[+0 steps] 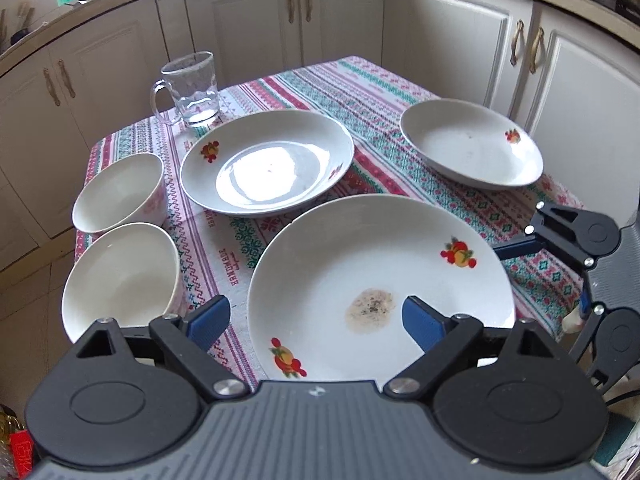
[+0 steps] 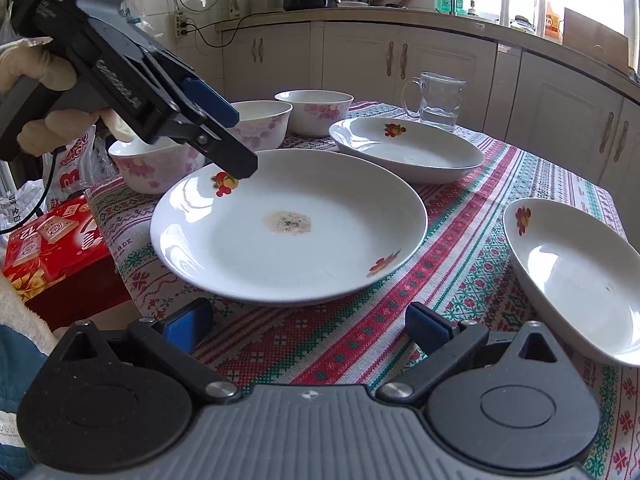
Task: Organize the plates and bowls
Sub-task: 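Carry the held plate with the left tool toward another white plate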
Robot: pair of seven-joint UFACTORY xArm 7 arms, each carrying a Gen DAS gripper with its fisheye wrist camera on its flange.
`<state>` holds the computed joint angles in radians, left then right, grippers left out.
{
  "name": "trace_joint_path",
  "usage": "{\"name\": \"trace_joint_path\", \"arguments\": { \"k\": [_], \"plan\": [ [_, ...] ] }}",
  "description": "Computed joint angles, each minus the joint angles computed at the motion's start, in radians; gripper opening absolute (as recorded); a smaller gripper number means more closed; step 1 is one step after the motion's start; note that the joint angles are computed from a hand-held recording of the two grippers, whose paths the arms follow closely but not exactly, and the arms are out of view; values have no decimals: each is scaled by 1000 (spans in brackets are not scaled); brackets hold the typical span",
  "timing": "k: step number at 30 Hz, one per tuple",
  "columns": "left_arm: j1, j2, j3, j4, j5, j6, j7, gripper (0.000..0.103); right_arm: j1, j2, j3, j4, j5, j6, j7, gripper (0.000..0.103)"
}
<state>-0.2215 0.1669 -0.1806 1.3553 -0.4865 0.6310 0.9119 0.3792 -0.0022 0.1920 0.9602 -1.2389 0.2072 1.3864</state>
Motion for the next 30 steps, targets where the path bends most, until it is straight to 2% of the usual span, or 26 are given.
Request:
{"name": "trace_joint_path", "arguments": {
  "k": [4,8,16,20,24,30],
  "plan": [
    [-2,58,4,82,50,75,-35,93,0,4,-1,4,13,-4,-19,103],
    [-2,113,3,157,94,123,-67,92,2,20,-7,18,-26,-23,3,103],
    [-3,217,-4,322,158,273,-108,91,18,52,-30,50,-62,-51,12,103],
    [0,297,-8,454,167,406,-129,90,25,57,-35,57,-72,-47,22,103],
    [-7,368,-6,575,189,513,-152,83,31,64,-38,66,-78,-43,28,103],
    [-21,414,-4,656,221,576,-139,78,37,64,-39,71,-121,-33,78,103]
  ]
}}
